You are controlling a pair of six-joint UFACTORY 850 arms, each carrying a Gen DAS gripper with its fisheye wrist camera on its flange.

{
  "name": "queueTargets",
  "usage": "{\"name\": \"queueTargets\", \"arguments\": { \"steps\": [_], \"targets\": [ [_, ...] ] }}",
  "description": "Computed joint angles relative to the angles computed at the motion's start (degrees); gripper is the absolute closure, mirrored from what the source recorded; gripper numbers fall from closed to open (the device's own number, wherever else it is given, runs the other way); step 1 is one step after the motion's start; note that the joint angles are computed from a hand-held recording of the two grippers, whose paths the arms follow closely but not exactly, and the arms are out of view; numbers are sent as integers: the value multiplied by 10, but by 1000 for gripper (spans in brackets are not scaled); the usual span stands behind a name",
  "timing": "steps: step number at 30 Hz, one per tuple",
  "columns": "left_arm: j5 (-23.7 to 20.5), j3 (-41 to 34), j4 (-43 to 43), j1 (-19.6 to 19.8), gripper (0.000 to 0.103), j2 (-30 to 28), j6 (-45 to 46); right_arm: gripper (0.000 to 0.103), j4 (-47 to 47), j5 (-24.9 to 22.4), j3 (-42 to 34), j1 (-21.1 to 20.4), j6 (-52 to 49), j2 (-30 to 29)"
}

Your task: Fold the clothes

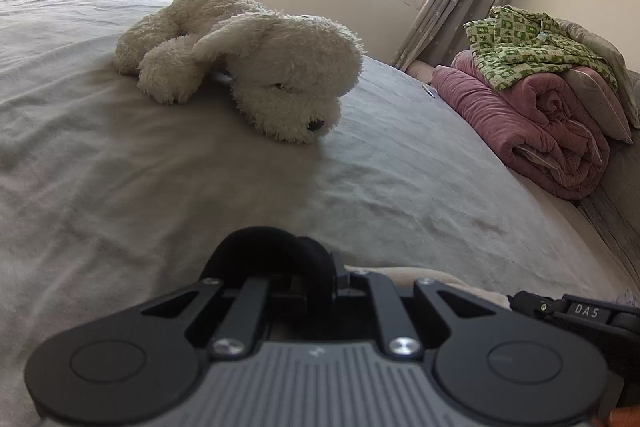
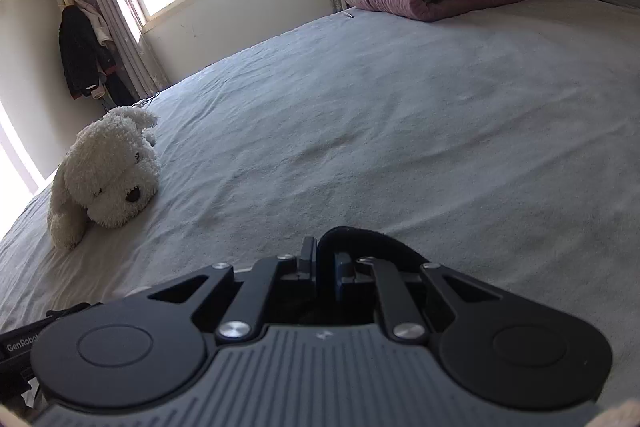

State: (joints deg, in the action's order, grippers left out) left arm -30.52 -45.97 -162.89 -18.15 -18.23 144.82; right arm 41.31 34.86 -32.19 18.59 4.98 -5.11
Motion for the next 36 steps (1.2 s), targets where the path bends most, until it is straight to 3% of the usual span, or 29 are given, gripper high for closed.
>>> {"name": "queueTargets", "arguments": {
  "steps": [4, 5, 6, 7, 8, 11, 20, 28, 33, 36],
  "targets": [
    [-1, 4, 35, 7, 85, 8, -33, 82, -26, -1, 18, 1, 27, 23],
    [-1, 7, 57, 9, 75, 14, -52, 79, -32, -1, 26, 2, 36, 34],
    [0, 11, 78, 11, 68, 22, -68, 70, -38, -1, 33, 4, 44, 45],
    [3, 18, 85, 9, 50, 34, -69, 60, -42, -1, 41, 6, 50, 58],
    [10, 26, 71, 4, 38, 48, -50, 57, -41, 0, 49, 11, 48, 73],
    [31, 51, 34, -11, 25, 91, 4, 52, 13, -7, 67, 38, -20, 116],
    [97, 128, 152, 1, 22, 227, -147, 52, 208, -31, 126, 124, -126, 256],
    [136, 187, 218, 36, 21, 331, -203, 52, 368, -3, 148, 209, -214, 334],
    [124, 214, 410, 88, 21, 372, -404, 52, 435, 19, 154, 259, -257, 358],
    [108, 229, 477, 116, 21, 383, -464, 52, 445, 25, 161, 279, -254, 364]
  ]
}}
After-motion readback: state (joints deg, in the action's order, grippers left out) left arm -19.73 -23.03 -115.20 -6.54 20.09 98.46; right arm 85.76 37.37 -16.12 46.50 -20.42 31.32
